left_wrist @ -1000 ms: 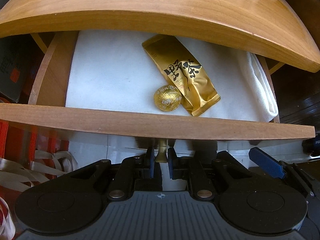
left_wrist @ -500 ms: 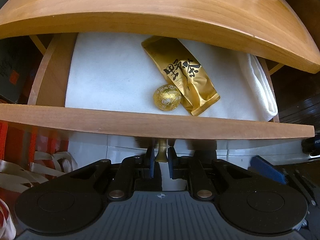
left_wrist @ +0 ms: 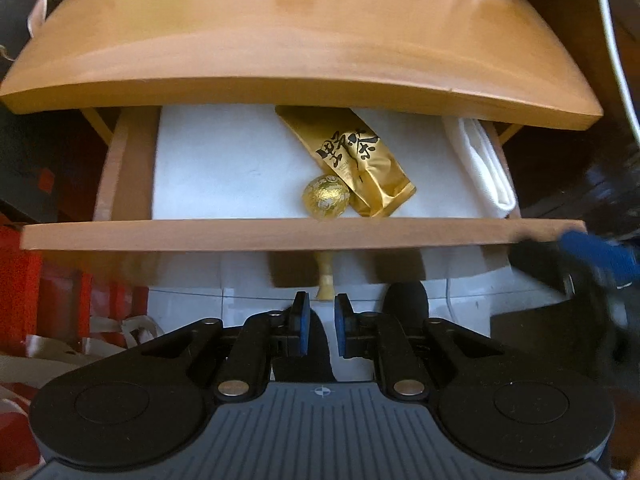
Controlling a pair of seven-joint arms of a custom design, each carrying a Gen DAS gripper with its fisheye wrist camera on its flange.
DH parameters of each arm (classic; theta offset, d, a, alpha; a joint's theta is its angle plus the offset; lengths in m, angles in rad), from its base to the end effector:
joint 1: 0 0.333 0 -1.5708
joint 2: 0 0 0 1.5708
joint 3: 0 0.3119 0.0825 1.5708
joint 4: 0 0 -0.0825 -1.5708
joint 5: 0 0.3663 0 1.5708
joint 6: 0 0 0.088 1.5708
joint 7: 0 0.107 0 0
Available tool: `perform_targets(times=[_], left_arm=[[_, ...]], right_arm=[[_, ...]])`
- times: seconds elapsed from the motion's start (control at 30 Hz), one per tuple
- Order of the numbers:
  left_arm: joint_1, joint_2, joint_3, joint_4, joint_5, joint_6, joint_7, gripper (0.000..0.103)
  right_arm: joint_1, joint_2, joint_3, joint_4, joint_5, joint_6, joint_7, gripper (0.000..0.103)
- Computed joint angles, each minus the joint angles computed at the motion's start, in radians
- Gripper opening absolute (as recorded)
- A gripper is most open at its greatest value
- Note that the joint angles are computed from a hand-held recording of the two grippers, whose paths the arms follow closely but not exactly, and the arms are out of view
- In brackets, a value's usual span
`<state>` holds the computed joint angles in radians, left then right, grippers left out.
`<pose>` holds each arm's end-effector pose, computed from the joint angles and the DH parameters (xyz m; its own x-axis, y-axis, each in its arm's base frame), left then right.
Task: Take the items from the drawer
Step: 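Reach both open tools into the drawer toward the gold items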
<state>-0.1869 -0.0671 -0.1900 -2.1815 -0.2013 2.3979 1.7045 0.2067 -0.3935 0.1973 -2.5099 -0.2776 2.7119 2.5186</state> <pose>0.4938 -0.1985 0.4522 -0.3874 -0.9139 0.1215 -0.8952 0.3414 -0.2864 0.4043 0.1890 0.4885 -0.2363 -0.9434 -0.2325 -0.7736 0.3275 -0.5425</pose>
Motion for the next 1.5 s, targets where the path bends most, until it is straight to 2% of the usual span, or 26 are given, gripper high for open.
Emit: perform_targets(times=[0.1, 0.27, 0.37, 0.53, 0.73, 0.93, 1.23, 1.5], left_arm=[[0.009, -0.035, 0.017, -0.001, -0.029, -0.019, 0.047, 0.013], [0.028, -0.057, 0.041, 0.036, -0.074, -0.027, 0.108, 0.013], [0.037, -0.027, 0.042, 0.091, -0.082, -0.022, 0.112, 0.013], [0.049, 0.076, 0.026, 0.186, -0.026, -0.007, 0.055, 0.013], [0.031, 0.166, 0.000, 0.265, 0.061, -0.039, -0.038, 0.013], [0.026, 0.256, -0.003, 0.354, 0.116, -0.093, -0.059, 0.013], [0.036, 0.313, -0.001, 0.411, 0.135, -0.151, -0.056, 0.013], [0.051, 0.345, 0.002, 0.455, 0.129, -0.206, -0.049, 0.013]], right_arm=[[0.009, 0.052, -0.031, 0.059, 0.024, -0.025, -0.050, 0.055], [0.043, 0.152, -0.091, 0.145, 0.135, -0.038, -0.158, 0.054], [0.052, 0.207, -0.097, 0.202, 0.169, -0.065, -0.199, 0.054], [0.058, 0.290, -0.098, 0.285, 0.171, -0.122, -0.210, 0.054], [0.075, 0.359, -0.106, 0.355, 0.189, -0.188, -0.225, 0.054], [0.084, 0.409, -0.116, 0.402, 0.222, -0.237, -0.250, 0.054], [0.084, 0.460, -0.125, 0.446, 0.307, -0.273, -0.255, 0.054], [0.088, 0.505, -0.129, 0.496, 0.306, -0.331, -0.244, 0.054]])
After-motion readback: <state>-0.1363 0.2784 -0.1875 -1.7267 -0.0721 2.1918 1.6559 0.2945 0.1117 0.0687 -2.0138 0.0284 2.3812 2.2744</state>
